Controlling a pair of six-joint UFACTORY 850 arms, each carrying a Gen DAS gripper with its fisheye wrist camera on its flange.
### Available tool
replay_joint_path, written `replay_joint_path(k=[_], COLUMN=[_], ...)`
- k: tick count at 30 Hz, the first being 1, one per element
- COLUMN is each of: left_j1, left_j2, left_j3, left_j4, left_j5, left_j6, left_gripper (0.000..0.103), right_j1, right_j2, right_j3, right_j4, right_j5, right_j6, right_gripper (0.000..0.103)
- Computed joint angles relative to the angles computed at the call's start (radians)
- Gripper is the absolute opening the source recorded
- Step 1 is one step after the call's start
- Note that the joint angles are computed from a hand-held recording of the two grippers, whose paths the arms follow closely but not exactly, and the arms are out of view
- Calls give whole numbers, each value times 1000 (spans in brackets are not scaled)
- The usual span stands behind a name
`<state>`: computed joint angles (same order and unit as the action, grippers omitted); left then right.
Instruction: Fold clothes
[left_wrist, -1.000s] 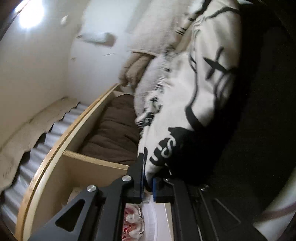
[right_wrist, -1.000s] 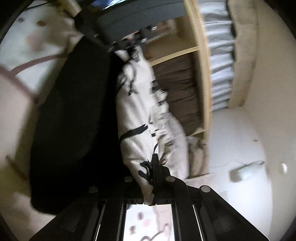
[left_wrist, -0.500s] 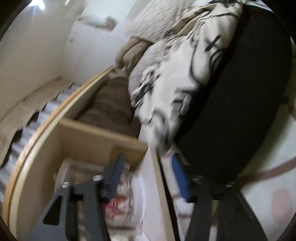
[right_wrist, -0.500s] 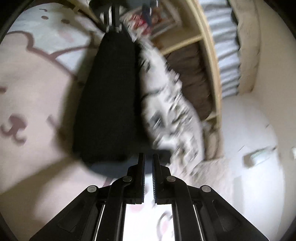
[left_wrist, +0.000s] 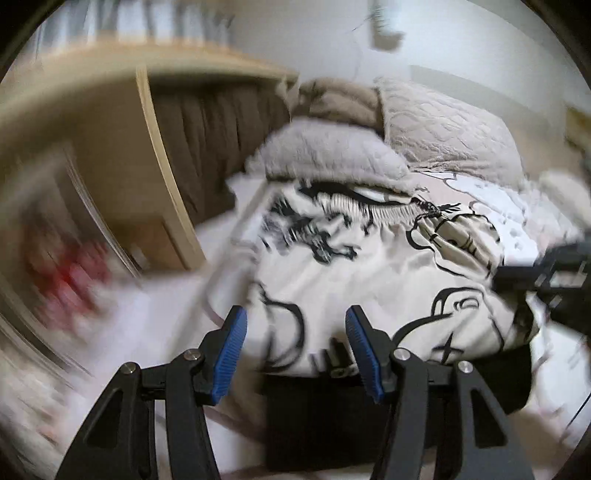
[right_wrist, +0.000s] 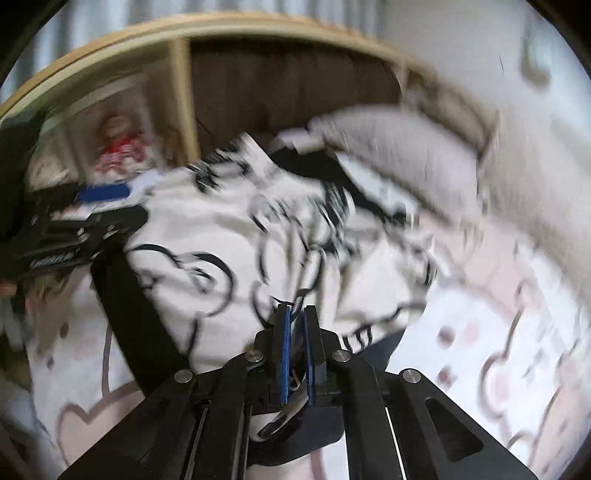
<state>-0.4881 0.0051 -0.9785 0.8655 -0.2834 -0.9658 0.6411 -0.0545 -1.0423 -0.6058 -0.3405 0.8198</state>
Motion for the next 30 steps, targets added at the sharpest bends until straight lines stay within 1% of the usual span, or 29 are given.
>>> replay_joint_path(k=[1,2,3,5,7,8,9,11,12,13,14,15,16,18,22,25,28,30], left_j1=[3,3,-3,-28,-55,-67,-81,-113,-131,-151,-174,-198,-224,-271,-366,-446,-535,-602], left_j2=[-9,-10,-5,10,32,47,63,96,118,139,159,177,193,218,250,268,282,282], left_j3=[-6,-9,-10,0,7,13,19,32,44,56,66,71,75,76,69,63,66,69], left_j4=[-76,-110,-102,20,81,98,107,131,163,202,244,269,288,294,280,269,273,281], left_j5=[0,-2,-10,-40,-83,-97,-111,-144,-158,-174,-192,-214,-238,-289,-387,-458,-517,-563], left_j6=[63,84,63,-74,-145,-171,-192,-240,-286,-341,-397,-434,-465,-483,-500,-521,-558,-600], left_gripper=[56,56,56,56,57,57,58,73,87,98,101,102,102,103,103,103,103,103], right_j1=[-22,-34,-43,-41,-47,-52,-46,-23,-11,7,26,47,68,104,162,225,269,313], right_j2=[7,17,28,59,90,112,142,186,207,232,256,280,304,351,448,511,594,650], right_j3=[17,28,41,60,73,82,99,119,128,137,144,155,166,183,219,243,277,305], right_j4=[63,84,64,-58,-95,-90,-121,-224,-270,-314,-328,-383,-433,-456,-424,-420,-364,-358], right_j5=[29,39,48,-1,-17,-10,-14,-50,-70,-102,-134,-155,-178,-214,-255,-336,-382,-455], right_j6=[-30,-26,19,190,264,277,319,412,451,492,514,565,610,609,571,556,502,494], right_gripper=[5,5,5,6,6,6,6,6,10,45,97,103,103,103,103,103,103,103])
